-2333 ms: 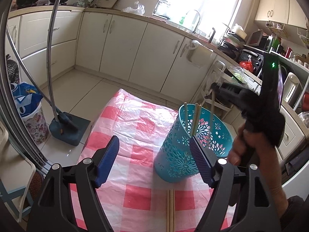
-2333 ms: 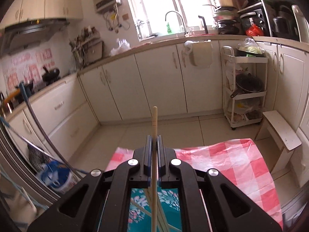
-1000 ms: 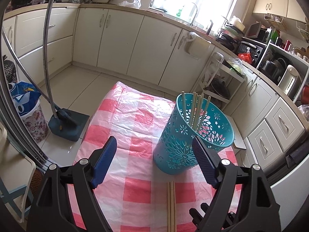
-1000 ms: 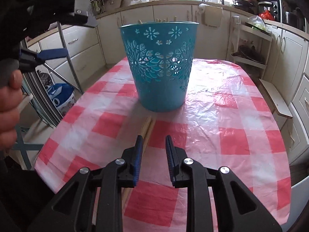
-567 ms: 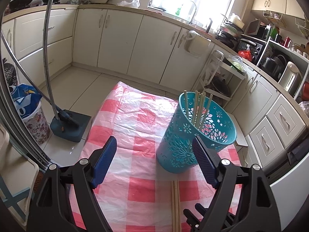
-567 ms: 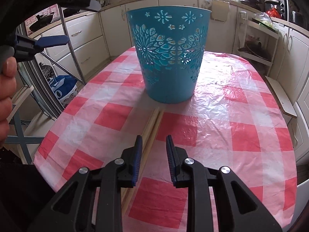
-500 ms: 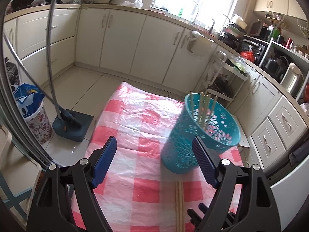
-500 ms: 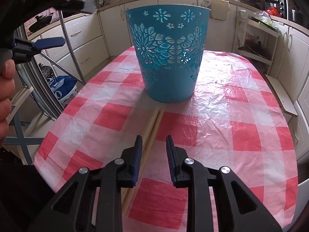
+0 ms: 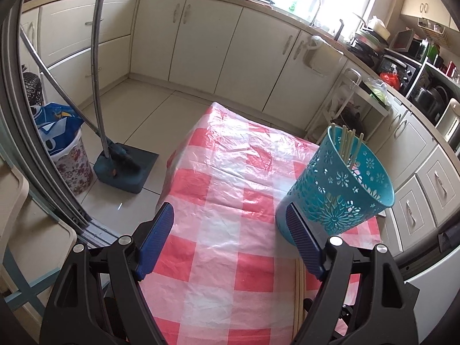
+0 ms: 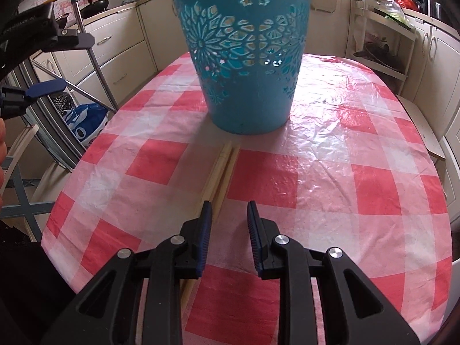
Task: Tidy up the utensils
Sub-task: 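Lower both open tools to the chopsticks lying beside the basket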
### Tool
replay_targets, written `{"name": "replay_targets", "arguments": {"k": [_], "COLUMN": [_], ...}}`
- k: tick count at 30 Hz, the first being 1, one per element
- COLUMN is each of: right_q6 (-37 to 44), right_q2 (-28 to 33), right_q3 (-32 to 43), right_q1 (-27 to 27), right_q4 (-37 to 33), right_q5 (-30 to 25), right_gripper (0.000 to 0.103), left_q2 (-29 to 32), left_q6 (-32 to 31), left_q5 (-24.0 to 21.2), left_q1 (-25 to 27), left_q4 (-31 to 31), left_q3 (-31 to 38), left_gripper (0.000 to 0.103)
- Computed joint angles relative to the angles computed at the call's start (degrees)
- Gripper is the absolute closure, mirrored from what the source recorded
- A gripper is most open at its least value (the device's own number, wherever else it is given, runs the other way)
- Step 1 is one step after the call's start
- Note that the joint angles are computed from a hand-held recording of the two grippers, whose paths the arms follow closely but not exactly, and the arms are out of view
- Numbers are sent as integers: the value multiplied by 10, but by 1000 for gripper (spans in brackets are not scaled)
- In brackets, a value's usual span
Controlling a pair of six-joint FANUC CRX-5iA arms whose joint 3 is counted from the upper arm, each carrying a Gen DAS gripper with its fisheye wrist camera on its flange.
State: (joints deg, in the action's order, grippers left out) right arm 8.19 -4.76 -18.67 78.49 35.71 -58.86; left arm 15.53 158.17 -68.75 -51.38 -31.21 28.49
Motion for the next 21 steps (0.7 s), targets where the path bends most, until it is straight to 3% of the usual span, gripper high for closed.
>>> {"name": "replay_targets", "arguments": {"k": [5,10,14,21], "right_q6": [18,25,18,-7], "right_q2": [18,21,10,-19], "right_q3": [16,21,11,-15], "right_q1": [4,2,1,-4], "right_q4": [2,0,-1,1], "right_q5": [-25,-36,-38,-44], "right_gripper": [79,94,96,97], "left_q2": [16,56,96,155], "left_q6": [-34,-111,-168,-215], "left_q5": [-4,-7,-10,-48], "left_q1": [-1,9,6,-7], "left_q4": [19,94,142,158], "left_q3": [12,33,56,115], "left_gripper": [27,27,27,27]}}
